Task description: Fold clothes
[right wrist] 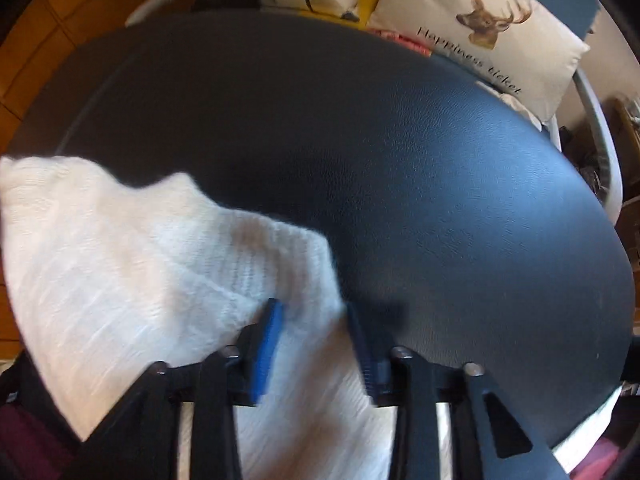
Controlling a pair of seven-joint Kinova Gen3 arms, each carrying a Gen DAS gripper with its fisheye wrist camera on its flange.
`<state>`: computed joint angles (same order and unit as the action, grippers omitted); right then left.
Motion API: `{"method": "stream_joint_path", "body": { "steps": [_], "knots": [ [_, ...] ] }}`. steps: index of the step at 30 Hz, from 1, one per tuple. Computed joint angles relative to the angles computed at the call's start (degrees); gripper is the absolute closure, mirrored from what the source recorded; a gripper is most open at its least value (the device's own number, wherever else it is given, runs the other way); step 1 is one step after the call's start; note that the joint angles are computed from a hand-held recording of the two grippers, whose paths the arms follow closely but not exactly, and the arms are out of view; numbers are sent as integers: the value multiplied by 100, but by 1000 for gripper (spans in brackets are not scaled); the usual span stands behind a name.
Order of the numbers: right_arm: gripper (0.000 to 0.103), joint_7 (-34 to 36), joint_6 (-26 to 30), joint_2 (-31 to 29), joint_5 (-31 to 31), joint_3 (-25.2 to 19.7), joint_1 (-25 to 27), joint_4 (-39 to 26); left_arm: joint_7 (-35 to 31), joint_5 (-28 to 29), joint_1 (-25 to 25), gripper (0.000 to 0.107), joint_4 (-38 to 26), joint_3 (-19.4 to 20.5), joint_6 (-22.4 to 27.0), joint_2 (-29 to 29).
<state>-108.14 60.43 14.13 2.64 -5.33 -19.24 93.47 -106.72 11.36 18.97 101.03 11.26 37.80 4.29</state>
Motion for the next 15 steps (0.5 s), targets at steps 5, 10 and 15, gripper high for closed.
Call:
{"method": "stream_joint_path", "body": {
  "steps": [5,10,15],
  "knots": [
    [34,697,-504,-223,-358,-85,290,435,-1165,582,-699,91,-864,572,774,682],
    [30,1003,-1076,-601,-411,-87,312,1002,-1956,913,-458,89,-2009,463,1939,1455],
    [20,1930,-1384,-831,-901,-85,567,1359,-2045,654,-1000,75,-2954,1540,3104,2076]
  ]
}}
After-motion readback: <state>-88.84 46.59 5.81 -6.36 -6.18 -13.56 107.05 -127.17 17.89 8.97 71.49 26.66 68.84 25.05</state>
